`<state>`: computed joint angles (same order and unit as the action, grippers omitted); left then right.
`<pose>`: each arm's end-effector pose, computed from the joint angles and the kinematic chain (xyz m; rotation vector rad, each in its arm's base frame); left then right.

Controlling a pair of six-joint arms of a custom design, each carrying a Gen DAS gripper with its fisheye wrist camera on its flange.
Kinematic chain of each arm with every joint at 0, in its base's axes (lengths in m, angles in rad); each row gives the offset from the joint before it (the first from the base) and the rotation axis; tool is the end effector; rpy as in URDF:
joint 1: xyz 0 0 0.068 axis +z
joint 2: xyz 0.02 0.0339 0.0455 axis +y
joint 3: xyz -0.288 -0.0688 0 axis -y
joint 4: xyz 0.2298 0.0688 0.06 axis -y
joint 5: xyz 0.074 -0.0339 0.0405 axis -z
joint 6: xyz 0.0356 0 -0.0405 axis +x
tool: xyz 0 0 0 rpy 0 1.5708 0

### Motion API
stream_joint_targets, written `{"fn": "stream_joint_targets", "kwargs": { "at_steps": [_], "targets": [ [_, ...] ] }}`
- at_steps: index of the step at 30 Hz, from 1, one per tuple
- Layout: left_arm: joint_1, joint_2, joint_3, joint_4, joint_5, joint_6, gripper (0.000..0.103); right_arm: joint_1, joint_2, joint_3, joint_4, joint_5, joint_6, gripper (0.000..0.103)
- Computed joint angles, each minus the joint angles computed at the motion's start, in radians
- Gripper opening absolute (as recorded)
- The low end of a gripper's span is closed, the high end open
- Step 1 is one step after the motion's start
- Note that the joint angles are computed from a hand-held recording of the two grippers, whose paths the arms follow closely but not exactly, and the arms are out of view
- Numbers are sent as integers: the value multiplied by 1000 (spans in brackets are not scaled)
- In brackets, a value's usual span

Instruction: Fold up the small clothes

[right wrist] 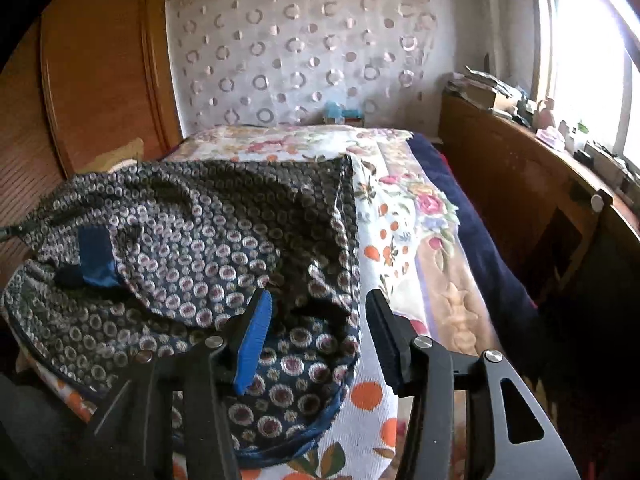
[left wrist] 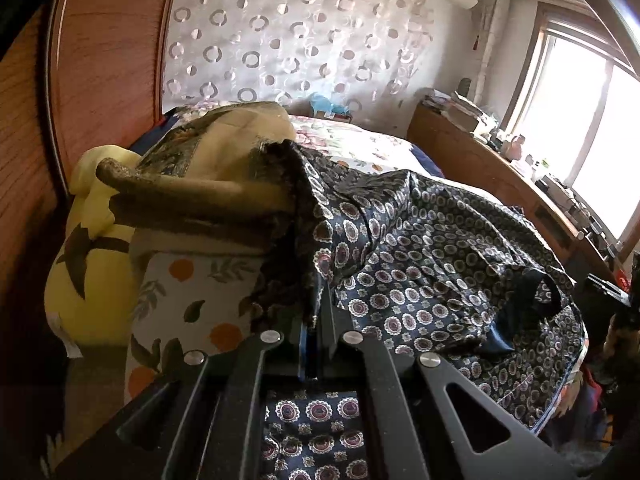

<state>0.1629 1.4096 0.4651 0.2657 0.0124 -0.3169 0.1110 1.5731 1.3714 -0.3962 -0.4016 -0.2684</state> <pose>0.2393 0.0389 0.1779 -0.5284 2.1884 -0.0967 0.3424 0.0522 0.3541 -0.6245 2.0411 0.3424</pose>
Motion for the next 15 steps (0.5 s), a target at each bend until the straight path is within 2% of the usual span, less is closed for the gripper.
{"fn": "stream_joint_targets", "kwargs": {
  "at_steps": [3, 6, 11, 15],
  "targets": [
    [-6, 23, 8, 1, -10, -14, 2, 27, 56, 45, 1, 51, 30, 51],
    [-6, 41, 13, -2, -9, -7, 2, 57, 164, 155, -51, 85, 45, 51],
    [-26, 67, 22, -13, -28, -6, 3, 91, 316, 376, -240, 126, 73, 51],
    [-42, 81, 32, -16, -39, -6, 3, 107, 380, 492, -308, 138, 79, 49]
  ]
}}
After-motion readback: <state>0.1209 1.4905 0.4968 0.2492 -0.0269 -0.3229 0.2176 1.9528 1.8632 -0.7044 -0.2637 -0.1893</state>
